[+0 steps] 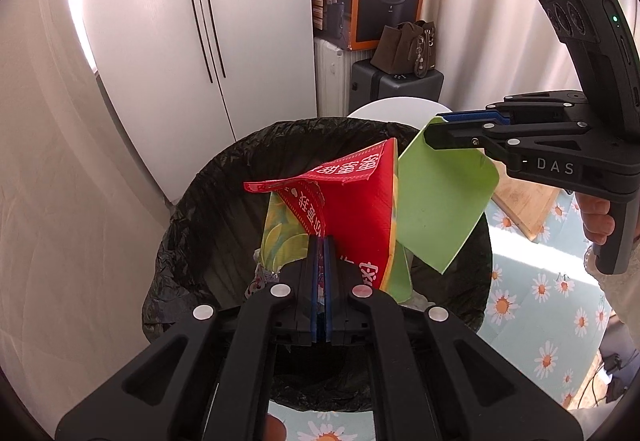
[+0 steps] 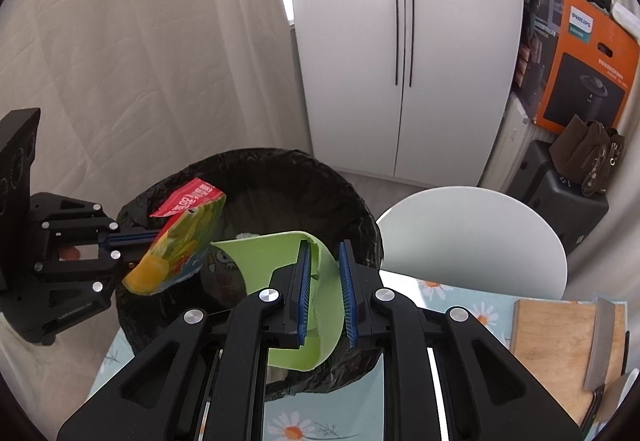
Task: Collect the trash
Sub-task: 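Open the right gripper to drop the tray while the left lowers the wrapper into the bin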
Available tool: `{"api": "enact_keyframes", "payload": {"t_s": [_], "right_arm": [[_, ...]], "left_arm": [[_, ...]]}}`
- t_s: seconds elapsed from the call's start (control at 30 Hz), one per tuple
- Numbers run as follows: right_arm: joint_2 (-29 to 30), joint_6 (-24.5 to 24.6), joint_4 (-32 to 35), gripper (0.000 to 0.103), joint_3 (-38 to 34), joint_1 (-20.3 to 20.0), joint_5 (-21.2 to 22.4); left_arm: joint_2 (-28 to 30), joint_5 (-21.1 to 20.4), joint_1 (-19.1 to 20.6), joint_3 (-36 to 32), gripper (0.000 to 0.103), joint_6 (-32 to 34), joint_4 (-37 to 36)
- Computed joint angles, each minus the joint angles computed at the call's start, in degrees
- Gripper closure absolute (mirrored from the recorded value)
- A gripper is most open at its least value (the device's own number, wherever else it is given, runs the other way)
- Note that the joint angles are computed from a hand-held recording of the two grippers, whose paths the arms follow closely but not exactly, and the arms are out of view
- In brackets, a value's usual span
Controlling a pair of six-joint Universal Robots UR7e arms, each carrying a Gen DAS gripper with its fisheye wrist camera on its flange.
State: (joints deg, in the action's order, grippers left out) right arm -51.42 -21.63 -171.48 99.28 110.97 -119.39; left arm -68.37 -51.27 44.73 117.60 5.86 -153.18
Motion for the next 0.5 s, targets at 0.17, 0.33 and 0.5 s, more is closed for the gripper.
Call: {"api": "enact_keyframes", "payload": {"t_s": [0.17, 0.33, 0.5], "right_arm": [[1.89, -2.90, -4.73, 0.046, 0.17, 0.69, -4.25], [1.54, -4.19, -7.83, 0.024, 1.81, 1.23, -6.01], [0.82, -6.39, -10.61, 0.018, 3.92, 2.06, -7.87]], "left_arm": [[-1.73, -4.43, 1.95, 0.72, 0.020, -0.11, -1.07], [-3.07, -1.06, 0.40, 3.58, 0.008, 0.29, -4.27], [-4.52, 3.21, -1.22, 5.59, 0.006, -3.82, -3.36]]}}
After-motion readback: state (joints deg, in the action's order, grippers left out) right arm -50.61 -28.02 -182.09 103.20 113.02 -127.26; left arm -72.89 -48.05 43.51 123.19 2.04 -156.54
